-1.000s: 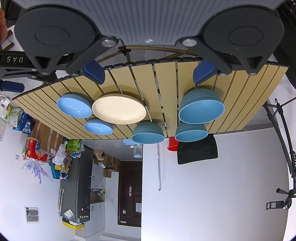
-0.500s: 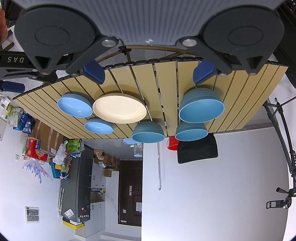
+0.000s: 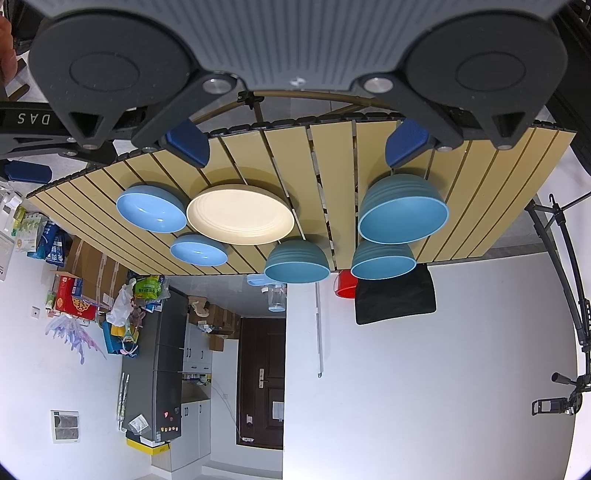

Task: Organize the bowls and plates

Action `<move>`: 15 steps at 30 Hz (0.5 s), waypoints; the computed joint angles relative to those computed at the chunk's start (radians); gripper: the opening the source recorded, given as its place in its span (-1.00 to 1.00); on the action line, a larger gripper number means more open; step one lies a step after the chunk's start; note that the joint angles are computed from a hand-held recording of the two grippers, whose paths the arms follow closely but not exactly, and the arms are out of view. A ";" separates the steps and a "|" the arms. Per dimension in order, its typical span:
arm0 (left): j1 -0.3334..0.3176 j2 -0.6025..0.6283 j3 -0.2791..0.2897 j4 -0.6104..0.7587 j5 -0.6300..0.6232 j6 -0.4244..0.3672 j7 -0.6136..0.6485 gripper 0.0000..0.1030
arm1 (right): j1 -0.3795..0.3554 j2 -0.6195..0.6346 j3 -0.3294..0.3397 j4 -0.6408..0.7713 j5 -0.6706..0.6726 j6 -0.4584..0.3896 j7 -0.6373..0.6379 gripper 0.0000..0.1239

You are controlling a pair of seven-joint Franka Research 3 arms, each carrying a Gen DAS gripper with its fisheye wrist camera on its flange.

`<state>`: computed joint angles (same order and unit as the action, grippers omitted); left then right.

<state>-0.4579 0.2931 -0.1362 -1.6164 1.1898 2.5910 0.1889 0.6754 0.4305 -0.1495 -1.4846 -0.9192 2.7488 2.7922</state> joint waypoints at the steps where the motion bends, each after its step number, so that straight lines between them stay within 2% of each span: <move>1: 0.000 0.000 0.000 0.000 0.000 -0.001 0.000 1.00 | 0.000 0.000 0.000 0.001 0.001 0.000 -0.001 0.66; 15: -0.001 0.000 0.000 0.001 -0.001 -0.001 0.001 1.00 | 0.001 -0.001 -0.002 -0.002 0.000 0.002 0.002 0.66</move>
